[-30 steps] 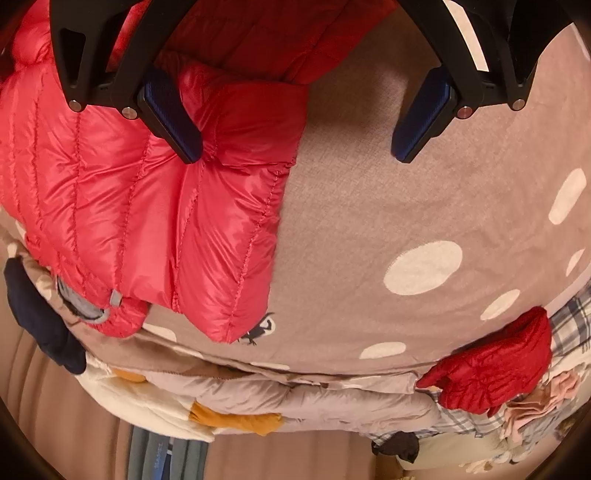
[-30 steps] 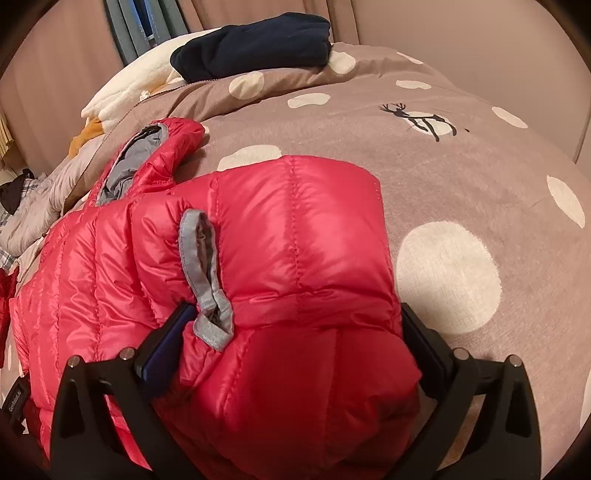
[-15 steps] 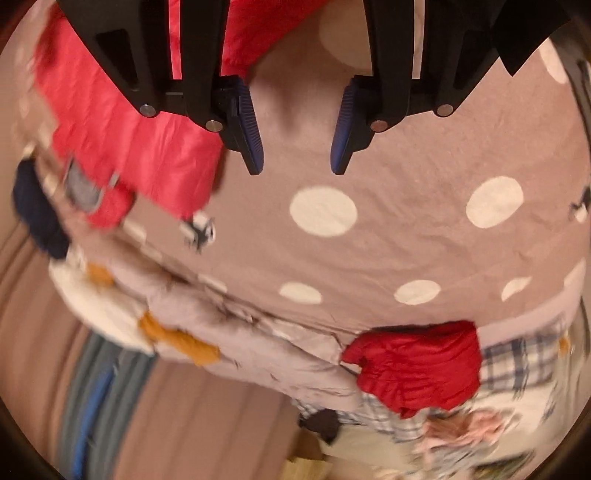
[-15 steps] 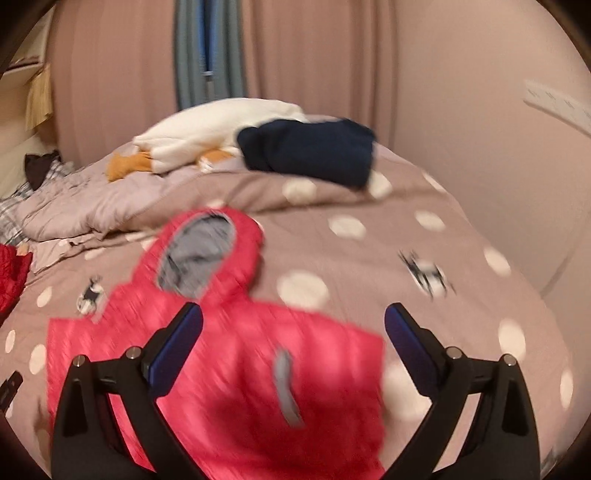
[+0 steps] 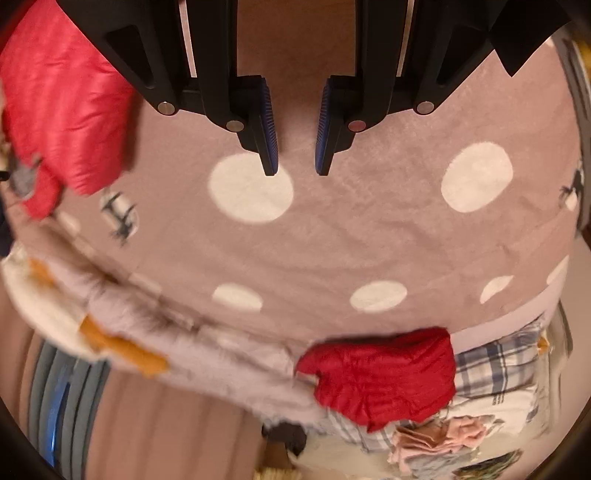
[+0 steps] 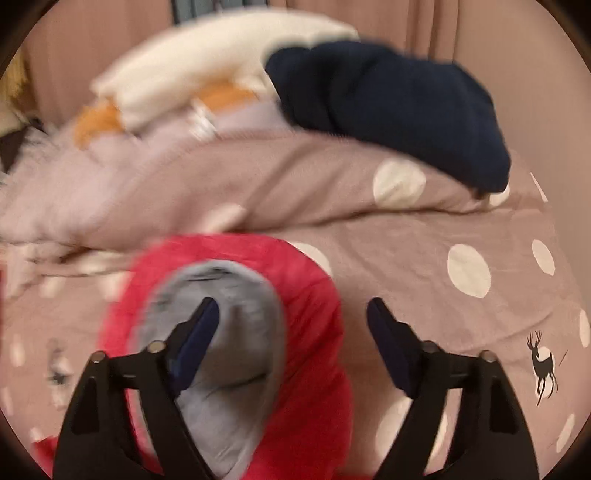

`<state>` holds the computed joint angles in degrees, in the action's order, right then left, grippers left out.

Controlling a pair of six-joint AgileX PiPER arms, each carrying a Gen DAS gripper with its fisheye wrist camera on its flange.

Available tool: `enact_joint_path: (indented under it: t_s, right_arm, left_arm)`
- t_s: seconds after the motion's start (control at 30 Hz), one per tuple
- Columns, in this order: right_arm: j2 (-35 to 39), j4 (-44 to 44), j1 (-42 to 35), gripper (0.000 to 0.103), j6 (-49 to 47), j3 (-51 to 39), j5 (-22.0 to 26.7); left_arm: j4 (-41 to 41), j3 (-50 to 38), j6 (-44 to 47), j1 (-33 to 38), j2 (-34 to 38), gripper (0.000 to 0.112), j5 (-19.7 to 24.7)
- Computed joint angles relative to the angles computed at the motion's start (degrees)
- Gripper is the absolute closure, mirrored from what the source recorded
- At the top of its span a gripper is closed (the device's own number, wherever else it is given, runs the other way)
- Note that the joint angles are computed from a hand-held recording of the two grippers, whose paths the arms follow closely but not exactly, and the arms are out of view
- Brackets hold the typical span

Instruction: Fold large clothes

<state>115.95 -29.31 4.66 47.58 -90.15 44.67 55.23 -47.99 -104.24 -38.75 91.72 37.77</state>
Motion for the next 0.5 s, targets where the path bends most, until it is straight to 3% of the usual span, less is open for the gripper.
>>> enact_joint_path:
  t_s: [0.07,0.1,0.13,0.17,0.23,0.3,0.4,0.5]
  right_arm:
    - [2.75,-0.98,-0.97,0.039,0.72,-0.85,-1.49]
    - [3.5,-0.38,-1.58,0.06,0.04,-1.26,-2.49]
    - [4.13,0.87,-2.25,0.095,0.04,-2.0,-2.65]
    - [3.93,0.26,-2.24,0.098,2.33,-1.87,-2.51]
    - [-0.7,-4.7,-1.67,0.097,10.32,4.21,-7.63]
    - [-6.07,-8.86,0.11,0.098,13.94,8.68,-9.11]
    - [-19.83,-16.08,6.09,0.098,17.57,18.14,-10.17]
    - [-32.84,-23.9,16.0,0.097,22.11,25.46,-3.58]
  left_arm:
    - [-1.36,0.68,1.78,2.23,-0.08,0.091,-5.52]
    - [-1.51,0.25,2.05,2.32,0.54,0.091,-5.79]
    - [-3.31,-1.19,4.62,2.04,1.7,0.091,-4.5]
    - [-4.61,-1.83,6.56,2.01,2.18,0.091,-4.26]
    - [-3.9,-1.61,6.12,1.18,1.83,0.091,-4.48]
    - [-0.71,-1.13,3.55,-1.44,0.94,0.091,-2.08]
    - [5.38,0.74,-2.03,-5.63,-1.2,0.091,1.82]
    - [7.5,2.83,-5.67,-7.28,-3.79,0.091,2.49]
